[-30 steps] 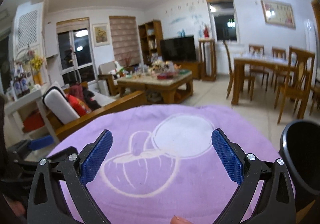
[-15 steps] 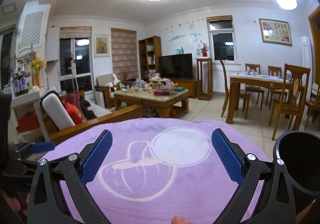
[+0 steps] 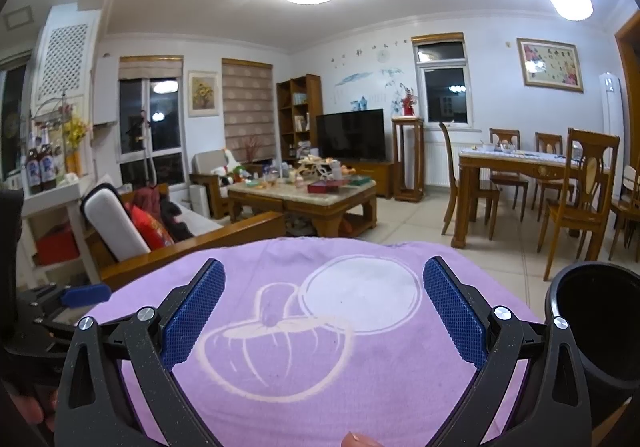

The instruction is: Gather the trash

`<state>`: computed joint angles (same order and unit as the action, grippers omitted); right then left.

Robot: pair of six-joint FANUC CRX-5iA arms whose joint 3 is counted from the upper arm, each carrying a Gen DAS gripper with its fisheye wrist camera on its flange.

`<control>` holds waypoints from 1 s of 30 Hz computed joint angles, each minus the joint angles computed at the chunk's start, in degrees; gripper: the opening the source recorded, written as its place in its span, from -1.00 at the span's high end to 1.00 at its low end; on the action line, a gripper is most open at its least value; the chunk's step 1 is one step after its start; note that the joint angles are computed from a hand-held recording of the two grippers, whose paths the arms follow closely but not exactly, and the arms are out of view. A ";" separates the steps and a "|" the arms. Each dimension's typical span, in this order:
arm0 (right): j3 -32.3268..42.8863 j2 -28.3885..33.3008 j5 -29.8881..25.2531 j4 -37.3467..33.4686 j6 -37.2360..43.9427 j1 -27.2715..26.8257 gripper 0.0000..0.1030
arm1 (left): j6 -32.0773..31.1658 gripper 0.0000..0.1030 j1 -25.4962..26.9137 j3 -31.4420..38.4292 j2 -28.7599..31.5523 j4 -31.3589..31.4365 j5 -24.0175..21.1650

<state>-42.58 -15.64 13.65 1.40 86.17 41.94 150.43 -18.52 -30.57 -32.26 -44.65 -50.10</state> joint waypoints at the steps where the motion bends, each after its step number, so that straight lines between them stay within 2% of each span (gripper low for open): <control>1: -0.06 0.07 0.14 0.48 -0.40 -0.09 -0.90 | -0.23 -0.90 0.20 -0.06 -0.05 0.16 0.18; 30: 0.53 -0.26 -0.98 -2.23 2.06 0.55 -0.90 | -2.35 -0.90 2.09 -0.51 -0.90 1.65 1.00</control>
<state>-42.05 -15.90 12.68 -0.83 88.23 42.49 148.08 -16.42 -31.08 -33.16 -43.00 -49.09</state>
